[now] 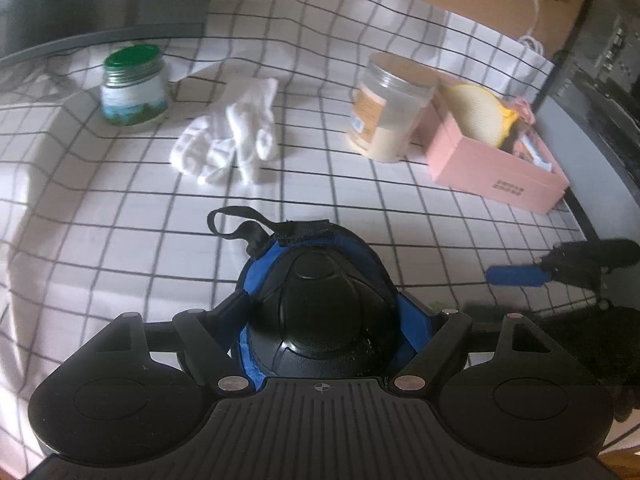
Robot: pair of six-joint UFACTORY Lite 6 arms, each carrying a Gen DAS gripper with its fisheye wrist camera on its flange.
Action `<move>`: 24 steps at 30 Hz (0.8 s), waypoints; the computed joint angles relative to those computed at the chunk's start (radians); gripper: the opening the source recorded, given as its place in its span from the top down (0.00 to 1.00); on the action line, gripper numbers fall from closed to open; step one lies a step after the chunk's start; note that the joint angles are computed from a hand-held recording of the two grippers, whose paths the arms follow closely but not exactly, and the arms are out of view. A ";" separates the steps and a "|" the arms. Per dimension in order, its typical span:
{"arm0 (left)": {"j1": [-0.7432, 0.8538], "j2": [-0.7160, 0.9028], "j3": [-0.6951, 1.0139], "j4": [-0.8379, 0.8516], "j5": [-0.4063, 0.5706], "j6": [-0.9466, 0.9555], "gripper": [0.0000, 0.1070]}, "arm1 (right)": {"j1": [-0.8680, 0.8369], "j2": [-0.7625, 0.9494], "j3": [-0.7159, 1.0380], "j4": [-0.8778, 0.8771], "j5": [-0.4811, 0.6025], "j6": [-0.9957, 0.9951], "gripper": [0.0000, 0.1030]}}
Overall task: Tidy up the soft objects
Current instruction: 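Grasp the green cord with the right tool and lift while the left tool holds the pouch, then carry the black-and-blue pouch and green cord over the pink box with both tools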
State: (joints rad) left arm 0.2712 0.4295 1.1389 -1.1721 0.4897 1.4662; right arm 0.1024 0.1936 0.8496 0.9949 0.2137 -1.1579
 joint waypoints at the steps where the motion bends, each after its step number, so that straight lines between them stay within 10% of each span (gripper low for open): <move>1: 0.005 -0.004 -0.003 0.001 -0.004 -0.005 0.21 | -0.004 0.004 0.000 0.053 0.020 -0.061 0.50; 5: 0.016 -0.012 -0.008 0.016 -0.014 -0.027 0.21 | 0.030 0.047 0.012 0.004 0.006 -0.016 0.53; 8: 0.018 -0.019 -0.015 0.019 -0.009 -0.023 0.21 | 0.052 0.043 0.014 -0.118 -0.017 0.108 0.80; 24: -0.113 0.017 0.105 0.019 0.171 0.012 0.21 | -0.090 -0.365 -0.067 -0.838 0.137 0.841 0.80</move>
State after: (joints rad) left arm 0.1585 0.4466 1.2436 -1.1534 0.6606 1.4786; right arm 0.0122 -0.1717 0.7824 0.1574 0.3510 -0.3172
